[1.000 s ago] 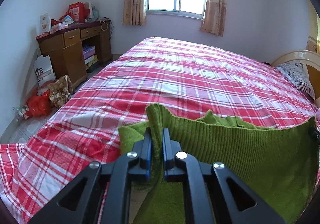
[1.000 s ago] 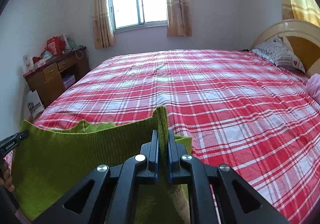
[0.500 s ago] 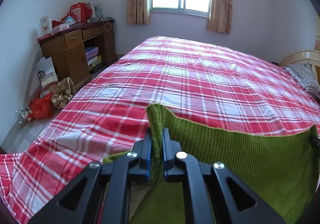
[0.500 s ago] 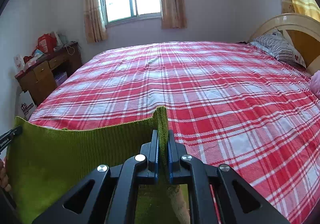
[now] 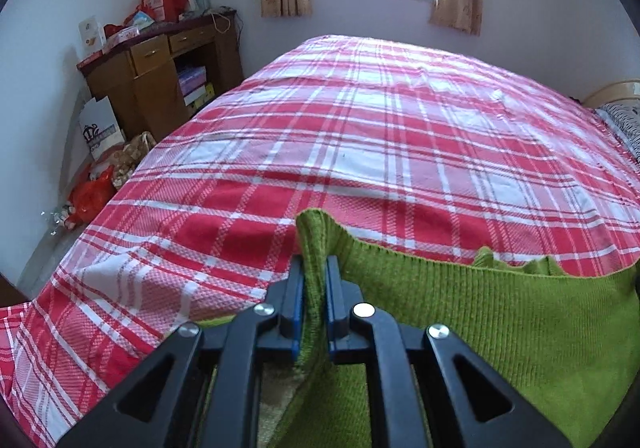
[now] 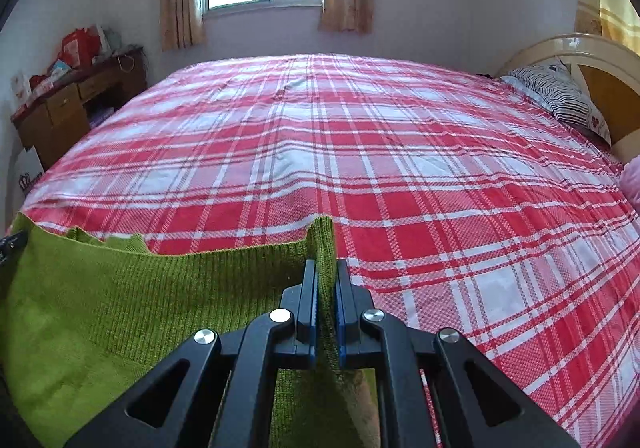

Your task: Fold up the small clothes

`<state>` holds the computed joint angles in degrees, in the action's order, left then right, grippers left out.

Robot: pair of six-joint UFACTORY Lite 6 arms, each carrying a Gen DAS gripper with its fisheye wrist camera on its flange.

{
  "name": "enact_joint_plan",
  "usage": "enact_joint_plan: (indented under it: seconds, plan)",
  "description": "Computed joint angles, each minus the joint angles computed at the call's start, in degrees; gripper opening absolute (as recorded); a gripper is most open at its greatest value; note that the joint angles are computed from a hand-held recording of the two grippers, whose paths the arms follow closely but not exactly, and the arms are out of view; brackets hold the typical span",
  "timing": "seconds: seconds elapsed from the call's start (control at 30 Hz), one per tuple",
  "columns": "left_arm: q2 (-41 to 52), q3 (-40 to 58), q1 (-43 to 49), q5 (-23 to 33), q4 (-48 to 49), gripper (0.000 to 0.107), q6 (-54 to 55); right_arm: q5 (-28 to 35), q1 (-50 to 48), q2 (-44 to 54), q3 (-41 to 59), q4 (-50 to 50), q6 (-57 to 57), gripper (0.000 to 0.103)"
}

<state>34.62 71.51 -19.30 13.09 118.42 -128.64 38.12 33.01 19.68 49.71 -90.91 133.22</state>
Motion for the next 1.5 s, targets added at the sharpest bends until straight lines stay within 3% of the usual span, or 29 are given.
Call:
enact_joint_plan:
  seconds: [0.13, 0.23, 0.33, 0.37, 0.4, 0.43, 0.5, 0.57, 0.7, 0.8, 1.0, 1.1, 1.4, 1.5]
  plan:
    - [2.29, 3.19, 0.33, -0.67, -15.27, 0.018, 14.53, -5.07, -3.21, 2.18, 2.51, 4.06, -5.08, 0.009]
    - [1.34, 2.23, 0.59, -1.15, -13.76, 0.022, 13.03, -8.97, -5.96, 2.46, 2.23, 2.90, -3.83, 0.010]
    - [-2.96, -2.49, -0.57, 2.93, -10.15, 0.045, 9.43, -10.87, -7.32, 1.06, -0.10, -2.08, 2.05, 0.013]
    - [-5.10, -4.77, -0.82, 3.93, -7.69, 0.058, 6.79, -11.24, -7.73, 0.85, -0.47, -2.75, 3.11, 0.014]
    - [-6.90, -6.58, -0.76, 4.37, -5.37, 0.067, 4.49, -11.22, -7.88, 1.02, -0.30, -2.56, 3.24, 0.019]
    - [-9.04, -8.76, -0.78, 5.00, -3.07, 0.070, 2.31, -10.89, -8.07, 1.15, -0.10, -1.62, 2.92, 0.027]
    - [-13.61, -13.37, -1.60, 7.08, -1.18, 0.071, 1.31, -10.46, -8.37, 1.28, 0.19, 0.01, 2.10, 0.035]
    - [-18.59, -18.01, -2.87, 8.52, -2.82, 0.071, 4.07, -8.14, -7.88, 0.85, -0.33, 1.81, 2.73, 0.051]
    - [-27.74, -26.04, -4.29, 8.40, -4.66, 0.073, 5.66, 6.14, -0.55, -9.05, -10.75, -4.12, 17.54, 0.051]
    - [-33.73, -31.61, -6.64, 10.34, -5.49, 0.074, 7.39, 18.62, 9.79, -13.91, -12.91, 6.46, 12.70, 0.051]
    - [-39.23, -38.30, -12.03, 15.38, -7.29, 0.080, 8.35, 26.46, 30.97, -20.07, -14.05, 17.70, 2.58, 0.051]
    - [-40.55, -40.65, -14.42, 16.50, -8.60, 0.080, 8.66, 26.98, 38.12, -17.98, -12.48, 22.41, -0.54, 0.051]
    - [-40.93, -46.09, -19.51, 19.66, -12.68, 0.080, 7.08, 10.21, 42.51, -12.26, -18.35, 26.48, 4.41, 0.047]
    - [-40.37, -49.88, -20.27, 21.43, -10.86, 0.080, 3.88, 11.19, 44.46, -12.14, -19.24, 27.15, 5.74, 0.047]
